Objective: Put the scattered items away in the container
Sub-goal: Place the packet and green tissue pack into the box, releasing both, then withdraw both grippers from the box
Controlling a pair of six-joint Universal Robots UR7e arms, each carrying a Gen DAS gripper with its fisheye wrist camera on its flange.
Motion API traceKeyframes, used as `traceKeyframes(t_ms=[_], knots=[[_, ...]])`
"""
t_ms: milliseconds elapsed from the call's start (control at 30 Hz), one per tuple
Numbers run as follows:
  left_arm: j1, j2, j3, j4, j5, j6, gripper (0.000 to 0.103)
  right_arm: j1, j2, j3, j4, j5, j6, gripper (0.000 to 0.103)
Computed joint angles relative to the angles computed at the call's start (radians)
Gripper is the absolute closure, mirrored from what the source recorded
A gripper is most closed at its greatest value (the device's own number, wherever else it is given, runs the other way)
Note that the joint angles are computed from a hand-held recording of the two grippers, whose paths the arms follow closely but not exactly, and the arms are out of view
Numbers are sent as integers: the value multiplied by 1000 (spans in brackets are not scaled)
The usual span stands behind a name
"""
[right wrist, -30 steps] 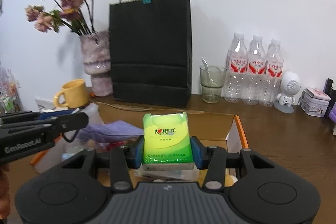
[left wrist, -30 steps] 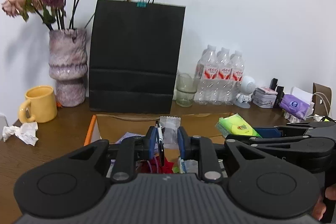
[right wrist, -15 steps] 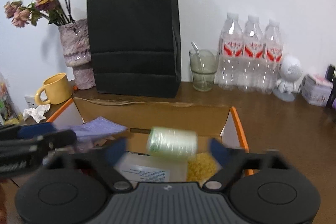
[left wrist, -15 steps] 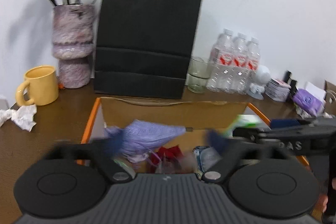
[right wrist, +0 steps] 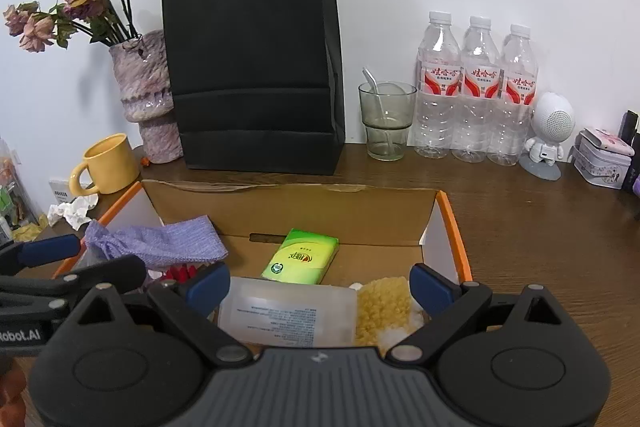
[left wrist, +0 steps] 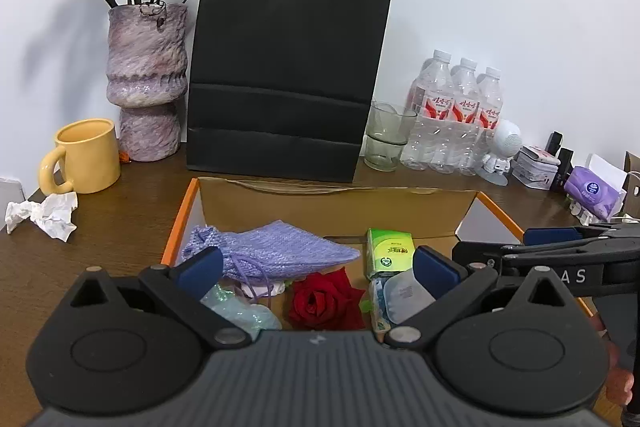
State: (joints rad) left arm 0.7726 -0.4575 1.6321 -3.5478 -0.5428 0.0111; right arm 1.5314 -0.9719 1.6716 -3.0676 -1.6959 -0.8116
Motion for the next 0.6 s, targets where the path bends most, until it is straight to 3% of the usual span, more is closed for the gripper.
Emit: traceKeyframes(t_ms=[267, 600], knots=[[-4, -4, 6, 5, 12, -9, 0, 3, -6, 8, -4, -5, -7, 6], [-63, -38, 96, -105, 29, 13, 0, -27, -126, 118, -46, 75, -55, 6]])
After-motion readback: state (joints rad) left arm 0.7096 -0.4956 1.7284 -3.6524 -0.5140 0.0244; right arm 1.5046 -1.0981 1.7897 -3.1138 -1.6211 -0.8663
